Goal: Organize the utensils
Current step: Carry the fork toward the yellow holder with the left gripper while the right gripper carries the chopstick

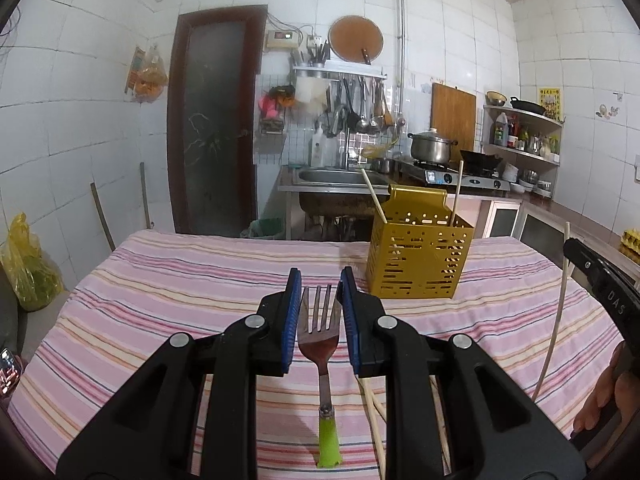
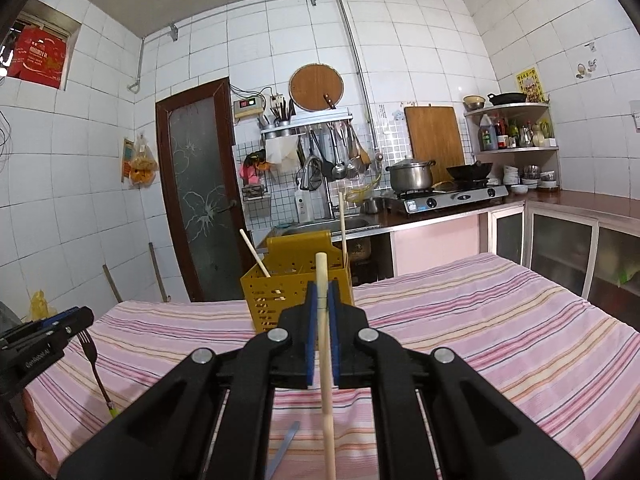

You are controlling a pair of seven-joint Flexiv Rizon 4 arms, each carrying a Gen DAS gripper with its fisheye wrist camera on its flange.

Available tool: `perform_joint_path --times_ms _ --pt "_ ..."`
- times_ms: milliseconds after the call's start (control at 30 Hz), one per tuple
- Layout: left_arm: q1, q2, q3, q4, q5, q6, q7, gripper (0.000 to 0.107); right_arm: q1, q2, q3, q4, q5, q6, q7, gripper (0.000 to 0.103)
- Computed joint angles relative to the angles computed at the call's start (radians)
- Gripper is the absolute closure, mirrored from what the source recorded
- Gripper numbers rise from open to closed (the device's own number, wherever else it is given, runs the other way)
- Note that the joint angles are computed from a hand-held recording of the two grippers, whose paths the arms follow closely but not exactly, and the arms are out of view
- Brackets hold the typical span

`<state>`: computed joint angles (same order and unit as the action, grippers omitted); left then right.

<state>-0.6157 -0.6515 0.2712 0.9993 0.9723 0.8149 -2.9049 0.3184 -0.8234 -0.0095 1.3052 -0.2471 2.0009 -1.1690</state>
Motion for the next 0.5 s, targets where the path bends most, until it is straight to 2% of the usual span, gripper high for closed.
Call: perform_joint_path --times_ms 133,367,500 --pt "-0.004 0.002 0.005 0.002 0.012 0.003 -0.017 0.088 0.006 0.004 -0.006 0.006 0.008 0.007 -0.004 0.097" --pt "0.004 -0.006 -0.003 -0.013 0.004 -0.001 -0.006 0.088 0.091 0.022 -0.106 0.029 0.104 0.012 -0.065 0.097" --pt "0.010 -0.009 -0.003 -0.023 -0.008 -0.004 0.006 0.088 0.102 0.036 -0.110 0.035 0.130 -0.003 -0.092 0.097"
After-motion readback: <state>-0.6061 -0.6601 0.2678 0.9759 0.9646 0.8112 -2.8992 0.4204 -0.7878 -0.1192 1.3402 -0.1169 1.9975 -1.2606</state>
